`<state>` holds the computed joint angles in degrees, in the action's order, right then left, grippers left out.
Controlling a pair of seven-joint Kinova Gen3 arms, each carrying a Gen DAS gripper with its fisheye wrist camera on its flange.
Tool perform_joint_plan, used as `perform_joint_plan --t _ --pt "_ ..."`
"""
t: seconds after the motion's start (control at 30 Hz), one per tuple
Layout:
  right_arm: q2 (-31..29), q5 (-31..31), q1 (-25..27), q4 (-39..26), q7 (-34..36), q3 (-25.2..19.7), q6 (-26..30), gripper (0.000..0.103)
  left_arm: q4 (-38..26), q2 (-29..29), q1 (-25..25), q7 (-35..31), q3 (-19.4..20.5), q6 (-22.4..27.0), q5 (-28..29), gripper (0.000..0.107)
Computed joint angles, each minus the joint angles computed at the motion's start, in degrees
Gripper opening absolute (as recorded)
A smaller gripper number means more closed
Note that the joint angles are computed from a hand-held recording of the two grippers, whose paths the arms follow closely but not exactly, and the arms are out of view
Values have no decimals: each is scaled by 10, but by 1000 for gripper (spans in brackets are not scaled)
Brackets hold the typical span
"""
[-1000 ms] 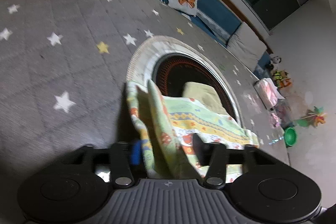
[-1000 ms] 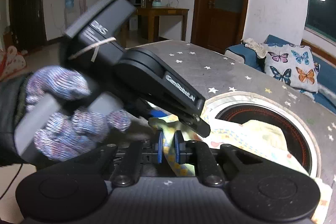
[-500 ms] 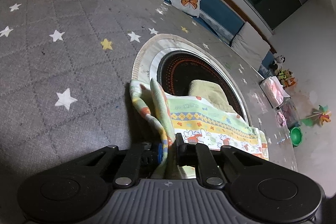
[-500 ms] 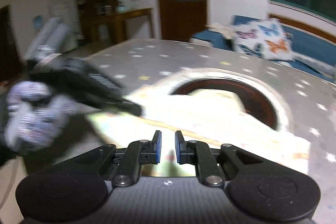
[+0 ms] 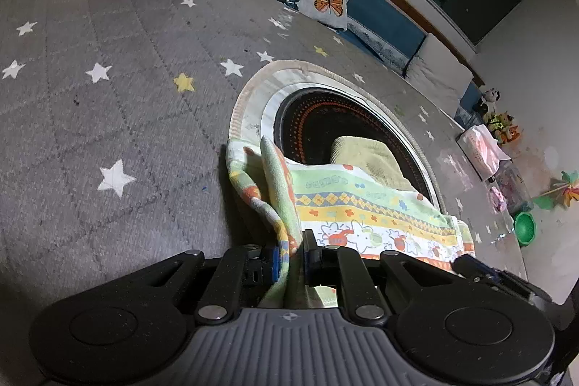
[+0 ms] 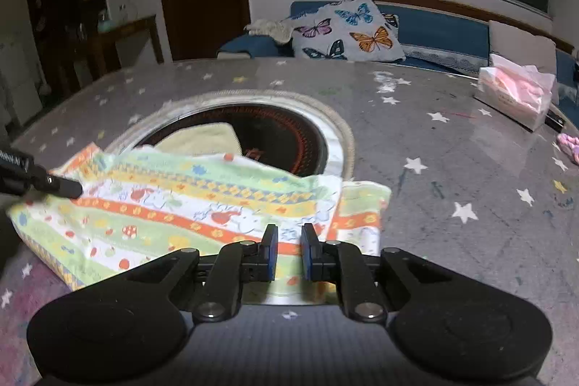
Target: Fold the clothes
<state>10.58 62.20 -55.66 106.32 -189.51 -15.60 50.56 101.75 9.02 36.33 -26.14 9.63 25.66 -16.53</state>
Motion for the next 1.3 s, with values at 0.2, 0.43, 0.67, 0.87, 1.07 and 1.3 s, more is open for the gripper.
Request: perform_joint_plan --t 0.2,0.43,0.67,0.87,1.07,1.3 --pt "-3 4 -2 10 -48 3 44 41 -12 5 19 25 -6 21 -39 13" --pt "-15 14 23 33 -113 2 1 46 -24 10 29 39 -5 40 -65 13" --pt "-6 19 27 21 -105 0 -23 12 -38 13 43 55 -5 62 -96 13" --pt "-25 47 8 29 -135 -9 10 4 -61 9 57 59 2 74 -134 11" --pt "-54 48 1 32 -126 -37 77 1 -118 32 77 37 6 85 -156 11" --pt "-70 42 4 54 -155 -62 104 1 -170 65 118 15 -9 116 -168 11"
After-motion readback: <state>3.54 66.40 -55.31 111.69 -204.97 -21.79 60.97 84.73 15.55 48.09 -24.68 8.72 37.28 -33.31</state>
